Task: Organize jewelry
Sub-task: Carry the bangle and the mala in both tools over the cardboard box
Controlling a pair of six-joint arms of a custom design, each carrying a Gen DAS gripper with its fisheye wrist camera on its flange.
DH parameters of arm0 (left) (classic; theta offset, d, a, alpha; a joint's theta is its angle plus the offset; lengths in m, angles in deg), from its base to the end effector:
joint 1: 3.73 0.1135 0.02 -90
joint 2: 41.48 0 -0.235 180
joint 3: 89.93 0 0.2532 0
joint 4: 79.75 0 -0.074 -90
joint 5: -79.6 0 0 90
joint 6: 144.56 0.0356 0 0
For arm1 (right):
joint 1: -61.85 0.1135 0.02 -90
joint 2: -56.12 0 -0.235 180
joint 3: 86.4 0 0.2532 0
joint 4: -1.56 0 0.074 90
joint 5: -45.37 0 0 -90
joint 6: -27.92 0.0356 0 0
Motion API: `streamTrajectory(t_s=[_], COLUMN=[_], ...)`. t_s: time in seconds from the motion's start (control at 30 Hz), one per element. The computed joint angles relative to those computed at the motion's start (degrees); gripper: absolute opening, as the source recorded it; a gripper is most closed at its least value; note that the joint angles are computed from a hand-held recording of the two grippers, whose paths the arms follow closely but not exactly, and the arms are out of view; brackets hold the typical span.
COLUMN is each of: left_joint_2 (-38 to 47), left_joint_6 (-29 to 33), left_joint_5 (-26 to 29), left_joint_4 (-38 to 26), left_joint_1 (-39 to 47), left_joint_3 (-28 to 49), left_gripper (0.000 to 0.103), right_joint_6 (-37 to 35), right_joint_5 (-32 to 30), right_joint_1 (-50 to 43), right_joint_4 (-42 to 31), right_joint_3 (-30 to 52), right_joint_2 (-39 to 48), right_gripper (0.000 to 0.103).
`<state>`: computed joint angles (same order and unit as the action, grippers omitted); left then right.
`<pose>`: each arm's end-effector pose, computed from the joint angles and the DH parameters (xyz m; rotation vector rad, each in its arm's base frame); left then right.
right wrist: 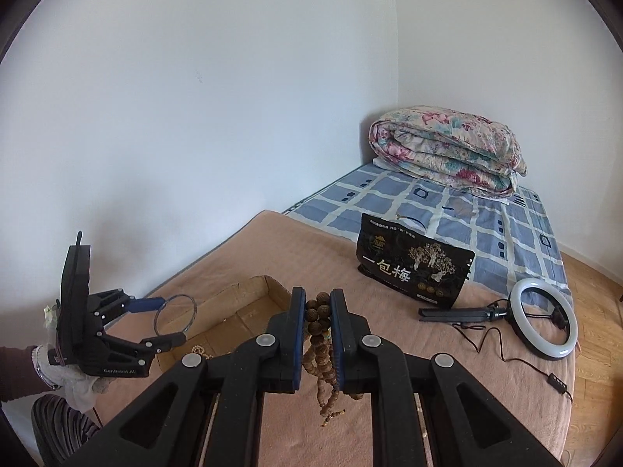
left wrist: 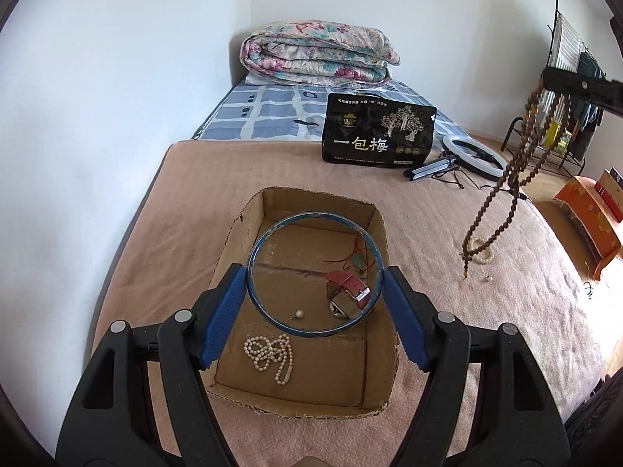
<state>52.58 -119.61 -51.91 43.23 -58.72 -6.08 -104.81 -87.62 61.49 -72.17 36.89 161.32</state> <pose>0.2057 -0.2525 0.2102 -0.3808 2.3019 0.0348 0.3789 0.0219 0.3363 -1.0759 2.0127 0.5726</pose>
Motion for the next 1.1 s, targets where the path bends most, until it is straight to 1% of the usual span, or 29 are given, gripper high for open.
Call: streamTrajectory(t_s=[0.3,0.73,0.93,1.1], left_joint_2=[-1.99,-0.29,0.68,2.61], left_joint_6=[-1.94,0.66,1.70,3.15], left_joint_5=[1.67,4.62,6.62,8.03], left_joint_4=[2.42,6.85,10.40,12.37], left_joint_1=[0.71,1.12,1.30,1.64], left_joint_3=[-4.65,-6.66,-8.21,-8.00], left_gripper=[0.073,0.073,0.073,0.073], right_joint_6=[6.18,11.56,13.23,14.31], right_joint_5=[1.14,4.90,6.50,8.43], right_joint_1=[6.36,14.56,17.27,19.66], right_joint_4=[2.83,6.63,8.34,9.88], right_joint_3=[4.54,9.80,10.56,10.32], right_joint_2=[2.14,8.00,10.63,13.57], right_gripper=[0.010,0.010,0.010,0.010])
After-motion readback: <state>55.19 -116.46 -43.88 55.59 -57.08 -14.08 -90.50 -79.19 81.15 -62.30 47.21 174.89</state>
